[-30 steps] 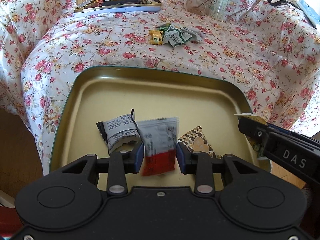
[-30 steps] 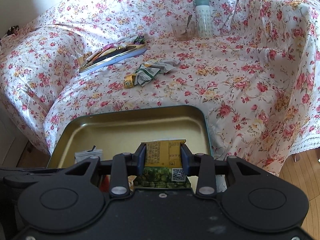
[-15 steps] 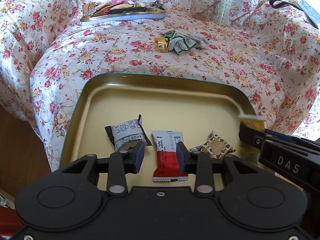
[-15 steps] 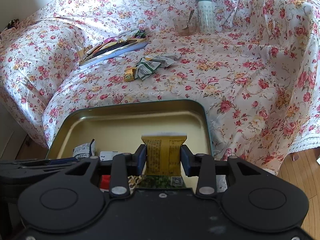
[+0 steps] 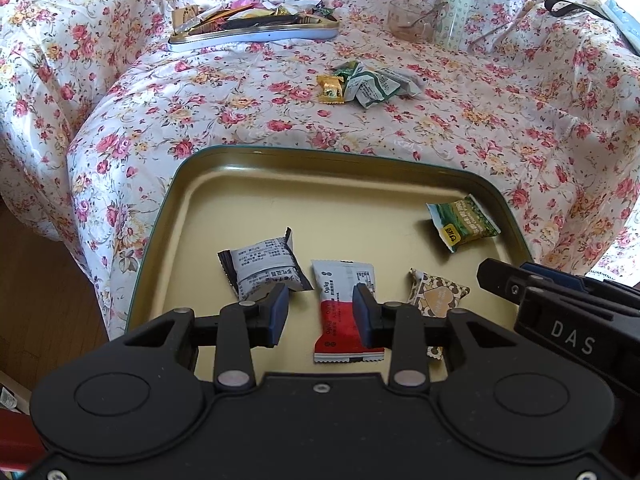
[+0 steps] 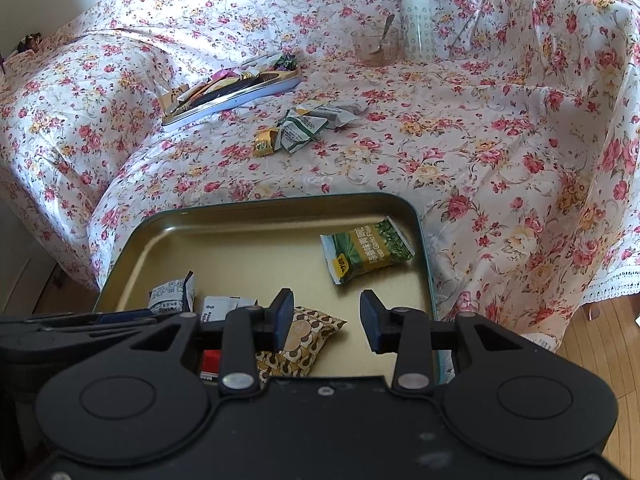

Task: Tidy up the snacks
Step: 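Open the right gripper to drop the yellow-green packet into the tray, then open the left gripper to release the red-and-white packet into the tray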

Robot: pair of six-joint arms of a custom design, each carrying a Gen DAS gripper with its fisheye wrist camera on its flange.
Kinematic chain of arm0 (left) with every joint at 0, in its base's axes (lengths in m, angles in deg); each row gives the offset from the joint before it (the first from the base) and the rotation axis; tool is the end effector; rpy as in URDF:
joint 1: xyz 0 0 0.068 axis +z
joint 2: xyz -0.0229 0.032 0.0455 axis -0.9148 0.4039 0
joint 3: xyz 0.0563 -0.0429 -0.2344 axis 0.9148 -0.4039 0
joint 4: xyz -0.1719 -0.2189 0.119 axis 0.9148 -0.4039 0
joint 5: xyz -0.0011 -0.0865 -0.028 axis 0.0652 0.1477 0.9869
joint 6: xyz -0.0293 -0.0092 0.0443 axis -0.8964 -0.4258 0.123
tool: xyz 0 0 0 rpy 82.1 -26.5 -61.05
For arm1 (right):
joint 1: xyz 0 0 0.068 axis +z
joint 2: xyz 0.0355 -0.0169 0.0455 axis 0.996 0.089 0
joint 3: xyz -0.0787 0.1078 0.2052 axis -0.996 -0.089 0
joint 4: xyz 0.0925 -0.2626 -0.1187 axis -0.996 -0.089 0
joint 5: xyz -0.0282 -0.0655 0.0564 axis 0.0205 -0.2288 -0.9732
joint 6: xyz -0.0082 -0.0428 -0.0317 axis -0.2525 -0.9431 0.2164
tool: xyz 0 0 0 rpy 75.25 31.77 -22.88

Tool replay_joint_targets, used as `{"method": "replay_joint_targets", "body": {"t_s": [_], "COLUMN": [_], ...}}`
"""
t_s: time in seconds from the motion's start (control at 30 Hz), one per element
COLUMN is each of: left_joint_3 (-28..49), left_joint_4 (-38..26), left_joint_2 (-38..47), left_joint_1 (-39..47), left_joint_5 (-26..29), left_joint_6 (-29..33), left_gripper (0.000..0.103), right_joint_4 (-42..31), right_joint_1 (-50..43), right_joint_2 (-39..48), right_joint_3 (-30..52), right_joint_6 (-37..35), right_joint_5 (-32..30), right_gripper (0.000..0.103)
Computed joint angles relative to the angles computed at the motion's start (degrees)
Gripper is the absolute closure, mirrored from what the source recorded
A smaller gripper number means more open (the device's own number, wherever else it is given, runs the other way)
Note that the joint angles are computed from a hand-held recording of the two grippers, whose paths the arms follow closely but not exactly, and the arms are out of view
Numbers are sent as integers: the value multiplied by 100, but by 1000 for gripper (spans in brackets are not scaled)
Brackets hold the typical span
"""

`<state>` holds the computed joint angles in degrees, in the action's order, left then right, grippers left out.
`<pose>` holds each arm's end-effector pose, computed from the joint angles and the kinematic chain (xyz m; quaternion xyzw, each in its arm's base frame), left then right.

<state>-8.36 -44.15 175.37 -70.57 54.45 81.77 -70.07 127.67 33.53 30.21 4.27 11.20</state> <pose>0.3362 -0.0345 0.1210 0.1735 0.9367 -0.0974 0.2880 0.2712 0.2260 0.1230 0.1841 0.9157 0.0252 0.3564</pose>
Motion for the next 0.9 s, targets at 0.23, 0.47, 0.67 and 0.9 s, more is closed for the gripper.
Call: {"method": "replay_joint_targets", "body": {"t_s": [0.23,0.47,0.67,0.9], "left_joint_3": [-105,-112,-137,-168], "left_joint_4": [167,200,241,307], "left_joint_2": [-86,-73,-89,-114], "left_joint_1": [-39,-46,-47,-54], "left_joint_5": [-202,-291,-337,-416], "left_joint_6": [-44,-53,-57,-79], "left_gripper": [59,59,59,59], "right_joint_4": [14,40,7,-43], "right_joint_1": [4,-13,-36,-61], "right_joint_2": [37,74,114,109], "right_joint_3": [23,30,60,61], "right_joint_6": [-42,-100,-124,-146], "right_joint_5": [-29,-102,-147,-170], "right_gripper": [63,63,63,63]}}
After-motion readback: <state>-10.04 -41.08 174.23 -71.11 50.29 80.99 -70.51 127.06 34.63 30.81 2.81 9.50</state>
